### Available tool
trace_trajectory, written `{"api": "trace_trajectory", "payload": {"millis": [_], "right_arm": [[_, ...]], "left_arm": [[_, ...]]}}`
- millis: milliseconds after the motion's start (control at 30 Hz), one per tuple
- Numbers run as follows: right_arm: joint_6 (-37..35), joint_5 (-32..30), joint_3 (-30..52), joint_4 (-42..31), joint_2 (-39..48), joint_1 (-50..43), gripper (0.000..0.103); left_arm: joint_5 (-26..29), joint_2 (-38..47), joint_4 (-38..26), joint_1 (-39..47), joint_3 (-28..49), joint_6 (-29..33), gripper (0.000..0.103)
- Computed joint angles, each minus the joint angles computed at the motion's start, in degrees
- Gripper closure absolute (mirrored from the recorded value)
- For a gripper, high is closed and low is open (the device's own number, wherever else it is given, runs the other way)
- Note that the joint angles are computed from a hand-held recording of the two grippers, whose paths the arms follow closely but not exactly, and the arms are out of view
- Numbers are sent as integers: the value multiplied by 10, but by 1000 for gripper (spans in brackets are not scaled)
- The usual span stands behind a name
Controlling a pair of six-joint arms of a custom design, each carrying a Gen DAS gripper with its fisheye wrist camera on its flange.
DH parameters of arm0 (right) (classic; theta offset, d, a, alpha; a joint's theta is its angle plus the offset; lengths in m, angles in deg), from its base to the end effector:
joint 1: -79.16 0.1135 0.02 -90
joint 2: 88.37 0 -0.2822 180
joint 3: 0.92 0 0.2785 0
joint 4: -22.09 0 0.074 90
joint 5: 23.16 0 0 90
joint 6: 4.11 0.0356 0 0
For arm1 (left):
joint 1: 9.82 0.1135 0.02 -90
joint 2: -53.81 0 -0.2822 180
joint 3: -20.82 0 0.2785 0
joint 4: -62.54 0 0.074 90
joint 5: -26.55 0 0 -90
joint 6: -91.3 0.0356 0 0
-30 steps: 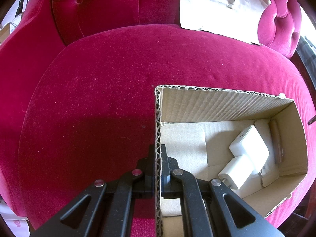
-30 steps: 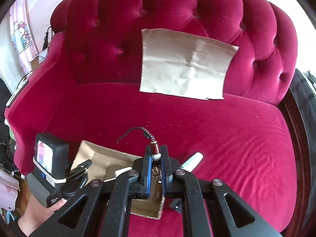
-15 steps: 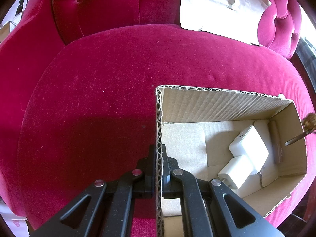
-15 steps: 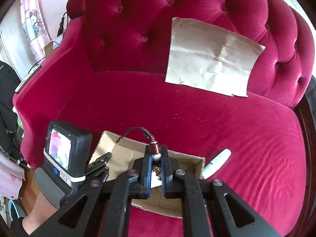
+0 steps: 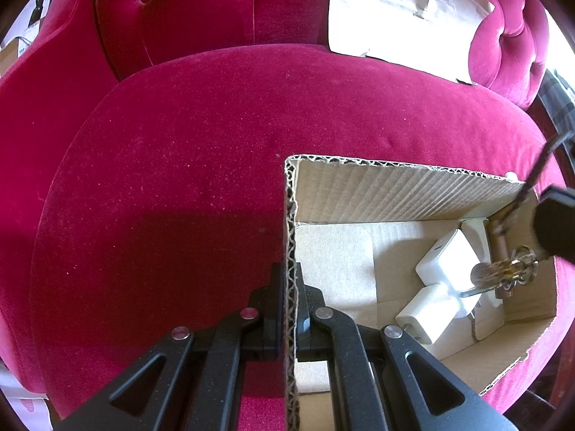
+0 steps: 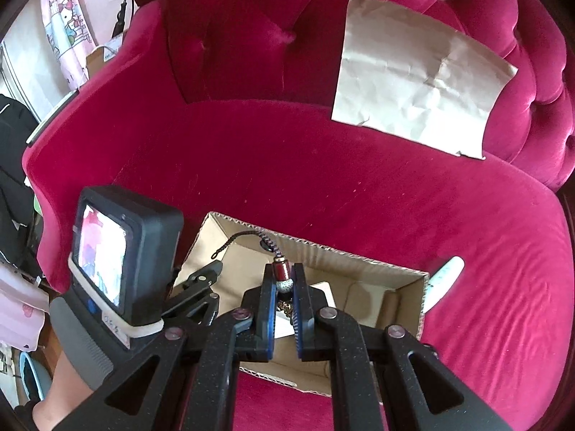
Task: Organize rigid objects
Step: 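Lift the brass keychain and carry it over the box with the right tool, then lower the keychain into the box and open the right tool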
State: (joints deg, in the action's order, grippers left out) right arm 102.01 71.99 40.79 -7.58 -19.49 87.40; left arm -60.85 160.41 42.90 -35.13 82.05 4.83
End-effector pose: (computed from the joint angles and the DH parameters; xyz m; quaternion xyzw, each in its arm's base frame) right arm 0.2241 0.0292 0.1579 0.0786 0.9543 0.0181 0.2877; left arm 0.3090 -0.1479 0.0864 0.2478 0.9441 -0.0626 0.2082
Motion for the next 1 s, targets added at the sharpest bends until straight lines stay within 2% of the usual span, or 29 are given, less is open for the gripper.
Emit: {"api": "trace_trajectory", "payload": {"millis": [533, 800, 833, 900, 1000], "right_arm": [[-1, -39, 1, 83, 136, -26, 97], [-2, -31, 1, 88, 138, -19, 95], [0, -27, 0, 85, 135, -18, 89], [3, -20, -2, 79, 129, -16, 49], [8, -16, -5, 72, 117, -21, 37]], "left_arm": [[1, -5, 0, 0, -4, -1, 100], [1, -4, 2, 0, -5, 1, 100], [1, -4, 2, 0, -5, 0, 100], [1, -4, 2, 0, -5, 1, 100], [1, -4, 2, 0, -5, 1, 100]]}}
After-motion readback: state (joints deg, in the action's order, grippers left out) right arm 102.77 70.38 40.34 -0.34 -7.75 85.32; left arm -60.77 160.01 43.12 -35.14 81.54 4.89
